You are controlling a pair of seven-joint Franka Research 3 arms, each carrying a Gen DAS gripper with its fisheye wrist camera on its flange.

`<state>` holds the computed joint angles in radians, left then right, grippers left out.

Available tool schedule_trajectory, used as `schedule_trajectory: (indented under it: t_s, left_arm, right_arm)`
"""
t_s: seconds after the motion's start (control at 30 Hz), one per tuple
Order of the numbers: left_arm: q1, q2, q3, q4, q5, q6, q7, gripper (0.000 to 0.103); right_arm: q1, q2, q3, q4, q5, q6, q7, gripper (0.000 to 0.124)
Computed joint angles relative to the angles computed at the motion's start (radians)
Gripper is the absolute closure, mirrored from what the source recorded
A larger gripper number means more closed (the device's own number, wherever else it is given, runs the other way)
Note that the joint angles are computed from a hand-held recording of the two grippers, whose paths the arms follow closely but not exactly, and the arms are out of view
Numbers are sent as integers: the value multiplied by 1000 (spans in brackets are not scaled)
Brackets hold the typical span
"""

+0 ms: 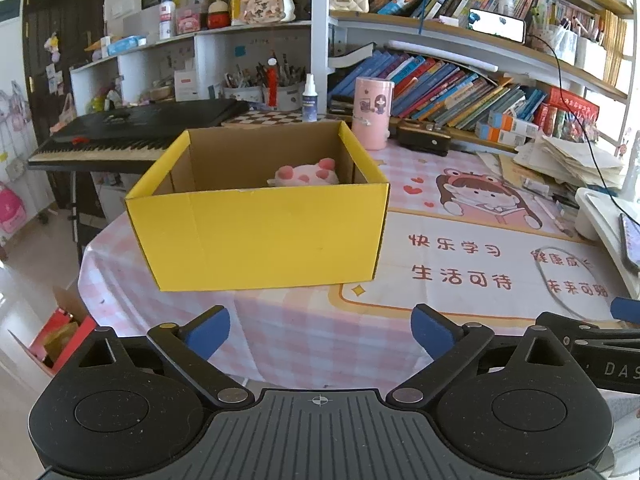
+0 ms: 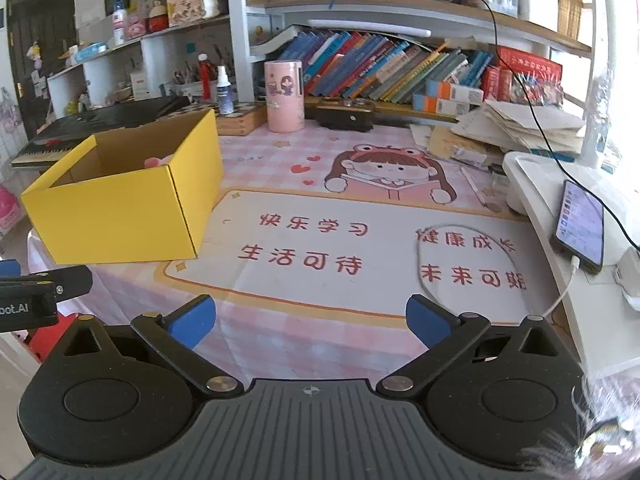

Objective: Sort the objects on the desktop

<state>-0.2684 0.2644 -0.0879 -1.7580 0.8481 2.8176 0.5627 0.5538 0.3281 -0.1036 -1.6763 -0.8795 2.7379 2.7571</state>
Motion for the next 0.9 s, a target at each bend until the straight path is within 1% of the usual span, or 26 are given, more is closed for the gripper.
schedule_trajectory:
  t_s: [0.23, 0.5, 0.6, 0.9]
  left_arm:
    - [6, 3, -11, -1, -44, -4, 34, 4]
    - [8, 10, -21, 0, -96, -9, 84, 4]
    - [4, 10, -18, -2, -98, 3, 93, 4]
    - [-4, 23, -20, 12, -123, -3, 136, 4]
  right_arm:
    - [-2, -4, 3, -6, 9, -4, -7, 21]
    - [0, -6, 8, -5, 11, -34, -18, 21]
    - [-1, -9, 9, -8, 6, -37, -14, 21]
    - [-8, -10, 15, -9, 4, -38, -13, 21]
